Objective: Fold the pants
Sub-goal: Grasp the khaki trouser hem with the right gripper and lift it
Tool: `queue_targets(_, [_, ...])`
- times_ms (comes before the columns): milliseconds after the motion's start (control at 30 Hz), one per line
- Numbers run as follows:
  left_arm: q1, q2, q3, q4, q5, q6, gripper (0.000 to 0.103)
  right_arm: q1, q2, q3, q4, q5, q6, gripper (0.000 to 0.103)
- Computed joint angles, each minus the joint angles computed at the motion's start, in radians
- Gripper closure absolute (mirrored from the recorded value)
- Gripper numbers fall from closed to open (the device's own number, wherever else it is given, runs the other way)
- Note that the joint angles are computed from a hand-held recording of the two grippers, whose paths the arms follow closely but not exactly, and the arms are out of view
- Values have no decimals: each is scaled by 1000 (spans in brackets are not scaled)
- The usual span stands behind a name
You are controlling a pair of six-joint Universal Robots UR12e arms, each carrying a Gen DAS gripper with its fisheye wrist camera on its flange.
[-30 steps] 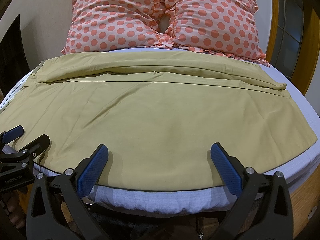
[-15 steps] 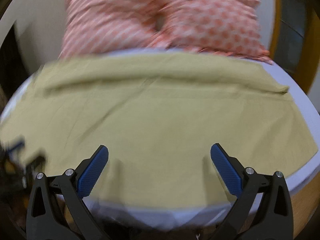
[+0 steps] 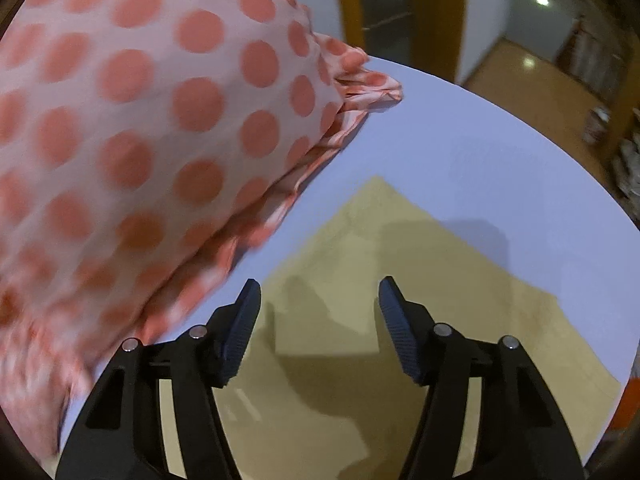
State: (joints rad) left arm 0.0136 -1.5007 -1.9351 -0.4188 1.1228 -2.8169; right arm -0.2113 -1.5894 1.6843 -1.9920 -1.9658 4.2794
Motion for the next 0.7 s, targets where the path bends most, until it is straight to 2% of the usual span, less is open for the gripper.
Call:
queue_targets(100, [1, -8, 0, 22, 6, 7, 2, -12, 48, -41, 79, -15, 43, 38])
queue_targets(167, [-2, -19, 10, 17, 9, 9, 2, 3, 76, -67, 137, -87, 52, 41])
queue_targets(200, [-3, -23, 13, 13, 10, 9, 2, 11, 80, -66, 130, -107, 42, 45])
queue_targets(267, [-3, -27, 14, 7, 11, 7, 2, 20, 63, -20, 30, -133, -39, 64])
queue_targets(367, [-4, -33, 19, -1, 12, -9, 2, 36, 31, 46, -89, -151, -99, 83])
queue_targets(433, [0, -34, 22, -4, 8, -28, 2, 24, -6, 107, -203, -116, -109, 91])
queue_targets(500, [5, -33, 22, -7, 9, -48, 2, -3, -48, 169, -329, -29, -91, 96])
queue_targets(567, [15, -29, 23, -9, 3, -73, 2, -26, -100, 248, -494, 56, -56, 98])
queue_targets(700, [59, -18, 11, 25, -69, -135, 2, -2, -217, 387, -785, 88, -113, 98])
